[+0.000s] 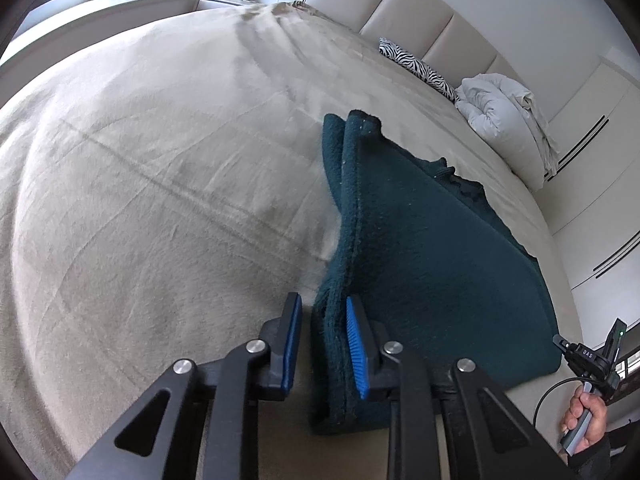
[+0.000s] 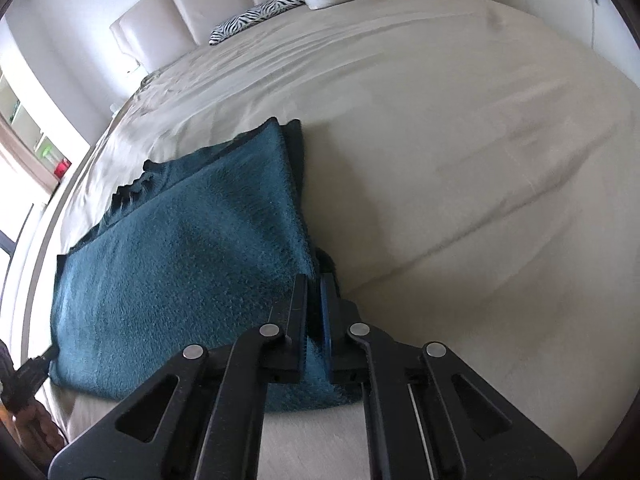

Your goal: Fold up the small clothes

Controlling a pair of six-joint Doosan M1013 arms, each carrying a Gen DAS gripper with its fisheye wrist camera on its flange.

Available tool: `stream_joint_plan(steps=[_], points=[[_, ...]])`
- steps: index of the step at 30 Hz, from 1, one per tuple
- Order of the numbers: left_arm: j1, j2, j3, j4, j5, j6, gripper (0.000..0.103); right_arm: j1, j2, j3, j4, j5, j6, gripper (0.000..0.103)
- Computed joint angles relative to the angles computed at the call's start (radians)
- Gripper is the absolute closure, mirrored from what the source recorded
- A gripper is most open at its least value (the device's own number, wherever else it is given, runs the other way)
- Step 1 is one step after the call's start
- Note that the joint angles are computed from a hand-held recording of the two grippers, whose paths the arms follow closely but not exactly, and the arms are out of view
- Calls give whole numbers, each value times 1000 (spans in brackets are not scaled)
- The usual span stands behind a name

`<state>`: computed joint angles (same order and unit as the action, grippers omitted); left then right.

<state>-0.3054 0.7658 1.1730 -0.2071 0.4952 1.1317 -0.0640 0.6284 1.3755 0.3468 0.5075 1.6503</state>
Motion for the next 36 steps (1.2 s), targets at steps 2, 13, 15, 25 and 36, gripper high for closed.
stream_joint_plan(steps=[2,13,15,25,36], points=[[0,2,-3,6,6,0,77,-4,-1,12,17,-6,-9,98],[-10,-14,-10,132,23,-120,77,-21,12,12,161,-19,-111,95],[-25,-31,-4,262,-4,-209,76,-31,13,7,212,-1,-129,86],[-75,128,-330,438,120,-116,60,4,1,-61,456,-37,-391,41],[-67,369,-714,449,377,-47,48,66,379,-604,631,436,-279,59]])
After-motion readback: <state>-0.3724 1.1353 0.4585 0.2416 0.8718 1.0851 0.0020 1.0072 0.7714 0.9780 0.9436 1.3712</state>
